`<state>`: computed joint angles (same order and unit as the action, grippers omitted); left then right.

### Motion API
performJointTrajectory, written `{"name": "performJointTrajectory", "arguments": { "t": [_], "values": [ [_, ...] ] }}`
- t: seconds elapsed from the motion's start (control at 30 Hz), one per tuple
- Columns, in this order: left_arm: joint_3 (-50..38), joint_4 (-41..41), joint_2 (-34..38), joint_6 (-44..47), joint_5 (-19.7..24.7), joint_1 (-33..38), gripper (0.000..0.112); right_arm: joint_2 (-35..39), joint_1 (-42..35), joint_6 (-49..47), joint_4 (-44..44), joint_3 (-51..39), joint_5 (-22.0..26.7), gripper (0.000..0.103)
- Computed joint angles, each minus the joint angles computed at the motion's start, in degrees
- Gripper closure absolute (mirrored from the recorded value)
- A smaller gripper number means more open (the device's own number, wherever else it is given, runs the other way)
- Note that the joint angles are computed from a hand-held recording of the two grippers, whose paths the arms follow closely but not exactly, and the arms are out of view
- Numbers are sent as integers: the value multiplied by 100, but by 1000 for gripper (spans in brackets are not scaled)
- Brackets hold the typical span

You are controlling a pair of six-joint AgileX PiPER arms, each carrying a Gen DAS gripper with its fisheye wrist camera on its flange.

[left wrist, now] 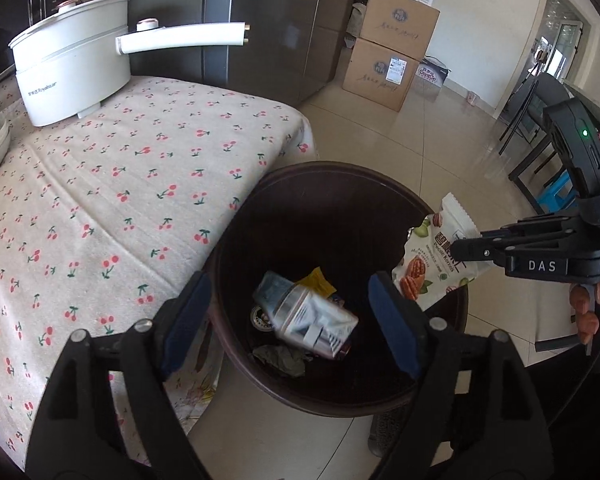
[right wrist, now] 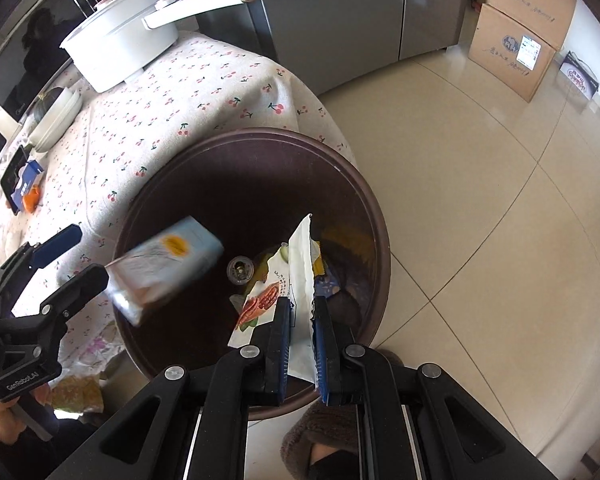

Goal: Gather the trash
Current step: 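Open the right tool to drop the snack wrapper into the bin, then return both tools to the table and grasp the white tissue with the left tool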

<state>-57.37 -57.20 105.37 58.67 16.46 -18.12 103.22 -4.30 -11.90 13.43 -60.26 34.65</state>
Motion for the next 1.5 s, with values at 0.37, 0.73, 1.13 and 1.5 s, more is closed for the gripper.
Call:
{"name": "performJointTrajectory", "arguments": {
  "t": [0.37,0.73,1.13,1.5],
  "values": [
    [136,1974,-367,-2198,-20,391,13,56,352,389,-357,-143,3,90],
    [259,2581,-746,-2710,297,975,10,-12,620,929,-609,-345,12,35],
    [300,2902,-1080,-2789,675,1756,10,209,1392,1466,-835,-1039,328,33],
    [200,2855,-1313,-2337,1168,3214,10,793,2545,2220,-1495,-2220,727,18]
  ]
}}
